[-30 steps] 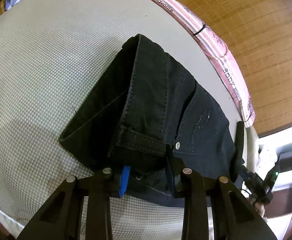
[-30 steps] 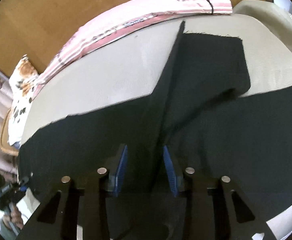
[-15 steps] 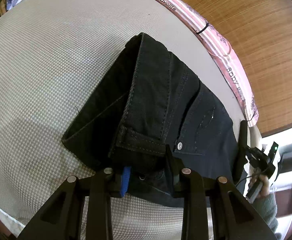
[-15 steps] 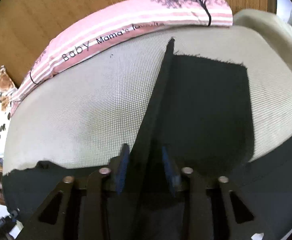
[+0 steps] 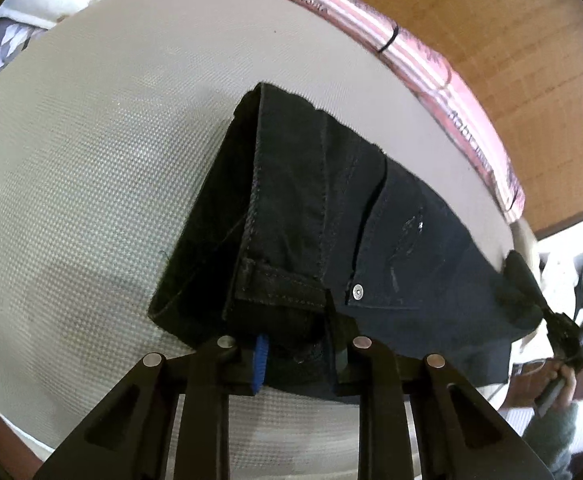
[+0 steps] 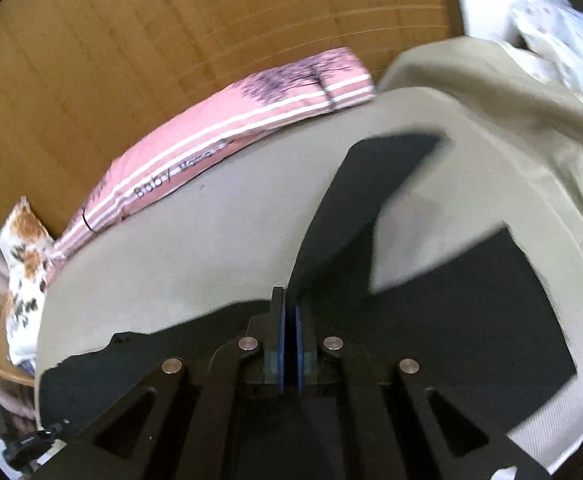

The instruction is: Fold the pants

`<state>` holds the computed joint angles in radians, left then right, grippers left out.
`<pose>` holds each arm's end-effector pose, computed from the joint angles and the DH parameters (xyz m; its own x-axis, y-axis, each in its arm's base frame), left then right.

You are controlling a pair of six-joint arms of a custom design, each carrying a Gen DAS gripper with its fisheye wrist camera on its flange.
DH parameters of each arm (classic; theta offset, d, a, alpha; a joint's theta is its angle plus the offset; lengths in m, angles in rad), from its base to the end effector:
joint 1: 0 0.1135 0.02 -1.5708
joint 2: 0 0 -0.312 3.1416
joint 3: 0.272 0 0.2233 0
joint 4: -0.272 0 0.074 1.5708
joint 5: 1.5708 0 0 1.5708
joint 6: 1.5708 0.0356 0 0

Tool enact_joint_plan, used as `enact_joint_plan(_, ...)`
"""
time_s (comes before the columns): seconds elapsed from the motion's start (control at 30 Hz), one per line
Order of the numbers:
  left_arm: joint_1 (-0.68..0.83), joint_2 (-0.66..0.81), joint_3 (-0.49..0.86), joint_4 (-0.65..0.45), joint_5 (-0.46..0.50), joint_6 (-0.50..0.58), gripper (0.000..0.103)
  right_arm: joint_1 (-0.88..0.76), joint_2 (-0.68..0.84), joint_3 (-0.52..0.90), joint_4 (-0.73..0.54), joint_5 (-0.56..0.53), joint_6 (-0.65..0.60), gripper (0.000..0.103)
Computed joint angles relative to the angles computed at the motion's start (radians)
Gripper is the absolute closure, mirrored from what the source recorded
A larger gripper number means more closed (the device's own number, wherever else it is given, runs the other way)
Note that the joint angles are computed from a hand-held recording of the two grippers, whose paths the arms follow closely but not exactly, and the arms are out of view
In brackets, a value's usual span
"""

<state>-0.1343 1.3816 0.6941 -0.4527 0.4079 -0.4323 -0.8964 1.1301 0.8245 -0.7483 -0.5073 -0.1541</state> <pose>0.2064 -0.0421 0.2329 -0.9379 -0.2613 -0.2280 -0.1167 0.8568 -0.5022 0.1147 -0.1158 0.2968 -0.6182 0.5584 -0.5532 0.4432 0.8288 0.3415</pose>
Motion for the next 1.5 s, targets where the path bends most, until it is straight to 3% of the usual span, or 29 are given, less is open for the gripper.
enact_joint_plan(0.17, -0.007, 0.033, 0.046, -0.052, -0.013, 0.048, 0.081, -0.280, -0.060, 0.001, -0.201, -0.111, -0.241, 0.100)
enact_joint_plan(0.33, 0.020, 0.034, 0.090, -0.130, -0.010, 0.087, 0.081, -0.480, -0.052, -0.075, -0.293, -0.101, -0.473, 0.100)
enact_joint_plan(0.53, 0.003, 0.027, 0.113, -0.180, -0.050, 0.078, 0.081, -0.532, -0.021, -0.185, -0.242, -0.038, -0.532, 0.100)
enact_joint_plan(0.9, -0.147, 0.069, 0.120, -0.174, -0.251, 0.052, 0.077, -0.604, 0.101, -0.281, -0.151, 0.003, -0.581, 0.099)
enact_joint_plan(1.03, -0.163, 0.039, 0.136, -0.200, -0.269, 0.028, 0.075, -0.682, 0.201, -0.277, -0.164, -0.053, -0.619, 0.092)
enact_joint_plan(1.17, -0.179, -0.012, 0.156, -0.267, -0.289, 0.033, 0.066, -0.771, 0.286, -0.238, -0.167, -0.112, -0.668, 0.076)
enact_joint_plan(1.5, -0.385, -0.150, 0.237, -0.369, -0.461, -0.057, 0.066, -0.861, 0.497, -0.072, -0.134, -0.258, -0.611, 0.073)
